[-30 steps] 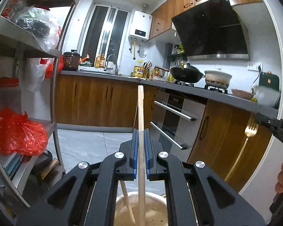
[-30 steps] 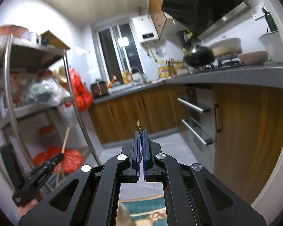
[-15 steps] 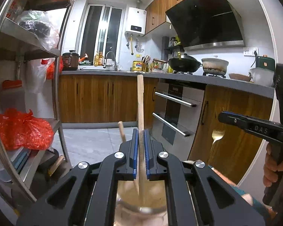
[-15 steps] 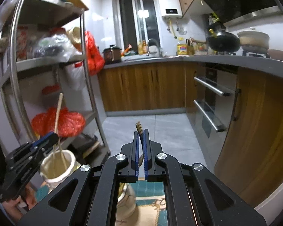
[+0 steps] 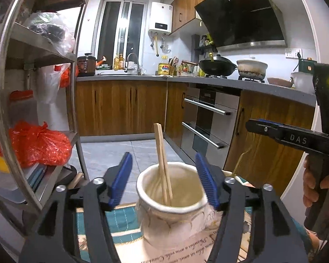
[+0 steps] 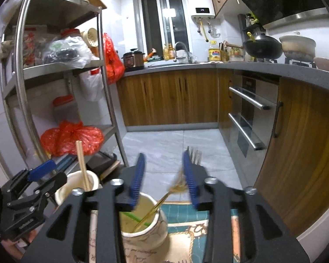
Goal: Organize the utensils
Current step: 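Drop gold fork in smaller pot with right tool while left drops chopstick in larger pot, then grasp the silver fork with the right tool while the left grasps another chopstick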
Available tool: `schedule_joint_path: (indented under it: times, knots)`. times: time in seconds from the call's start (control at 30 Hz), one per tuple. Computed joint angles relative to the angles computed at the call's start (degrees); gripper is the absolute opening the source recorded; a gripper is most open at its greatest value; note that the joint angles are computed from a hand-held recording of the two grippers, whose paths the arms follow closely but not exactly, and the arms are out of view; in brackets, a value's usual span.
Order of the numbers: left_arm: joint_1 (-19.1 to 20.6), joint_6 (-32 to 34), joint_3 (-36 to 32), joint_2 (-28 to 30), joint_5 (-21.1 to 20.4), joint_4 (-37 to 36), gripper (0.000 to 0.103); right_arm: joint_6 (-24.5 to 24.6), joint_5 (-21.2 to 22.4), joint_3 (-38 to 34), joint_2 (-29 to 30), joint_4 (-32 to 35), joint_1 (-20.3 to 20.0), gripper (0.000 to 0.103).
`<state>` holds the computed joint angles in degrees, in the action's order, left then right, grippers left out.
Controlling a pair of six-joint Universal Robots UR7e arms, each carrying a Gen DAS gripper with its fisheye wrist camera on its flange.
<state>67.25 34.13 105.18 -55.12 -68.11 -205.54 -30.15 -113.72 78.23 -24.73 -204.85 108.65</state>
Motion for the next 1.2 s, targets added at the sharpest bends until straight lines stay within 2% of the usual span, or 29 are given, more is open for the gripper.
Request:
schedule_joint_path:
  times: [0.07, 0.13, 0.23, 0.4, 0.53, 0.63, 0.7, 0.77, 0.8, 0.9, 1.0, 1.07, 1.2]
  knots:
    - [-0.47, -1.07, 2.17, -1.86, 0.66, -0.43, 0.079, 0.10, -0.50, 1.66, -0.93, -1.23, 0.69, 0.066]
    - [-0.96, -2.67, 4.60, -4.08, 1.63, 0.04, 0.088, 0.87, -0.82, 3.46, -2.01, -2.40, 1.39, 0.085]
    - [-2.05, -4.65, 8.29, -7.57, 4.23, 1.31, 0.092, 3.38, -1.55, 6.77, -4.34, -2.65, 2.80, 0.094]
    - [-5.13, -6.70, 13.21, -14.27, 8.98, 4.62, 0.093, 9.71, -3.91, 10.78, -8.09, 2.82, 5.89, 0.094]
    - [-8.46, -10.11, 14.81, -20.83, 11.14, 11.80, 0.094, 16.34, -8.37, 12.14, -9.96, 9.40, 9.18, 0.094]
    - [-12.06, -9.44, 15.90, -24.98, 14.04, 13.73, 0.095, 18.28, -10.58, 12.54, -10.37, 11.66, 11.25, 0.094]
    - [-14.30, -8.38, 16.29, -27.09, 16.83, 15.12, 0.096, 22.33, -8.56, 13.39, -12.01, 13.40, 11.94, 0.094]
    - [-15.71, -8.18, 15.94, -28.53, 18.02, 16.66, 0.097, 29.47, -3.75, 14.20, -14.97, 15.91, 12.24, 0.094]
    - [-16.38, -7.94, 15.61, -29.11, 18.64, 17.24, 0.097, 30.42, -3.45, 13.88, -15.54, 16.36, 12.80, 0.094]
    - [-18.33, -6.70, 14.34, -29.27, 21.55, 18.02, 0.097, 29.12, -3.73, 12.32, -16.60, 16.53, 15.05, 0.094]
    - [-19.67, -6.62, 13.26, -29.09, 23.21, 20.00, 0.097, 27.10, -4.14, 12.18, -17.00, 16.95, 15.26, 0.095]
    - [-19.74, -7.79, 12.93, -28.56, 23.45, 21.14, 0.097, 27.03, -3.95, 12.77, -17.16, 18.67, 13.88, 0.095]
    - [-18.47, -8.97, 12.83, -26.29, 22.89, 21.09, 0.097, 27.85, -0.86, 14.90, -18.33, 20.32, 9.75, 0.095]
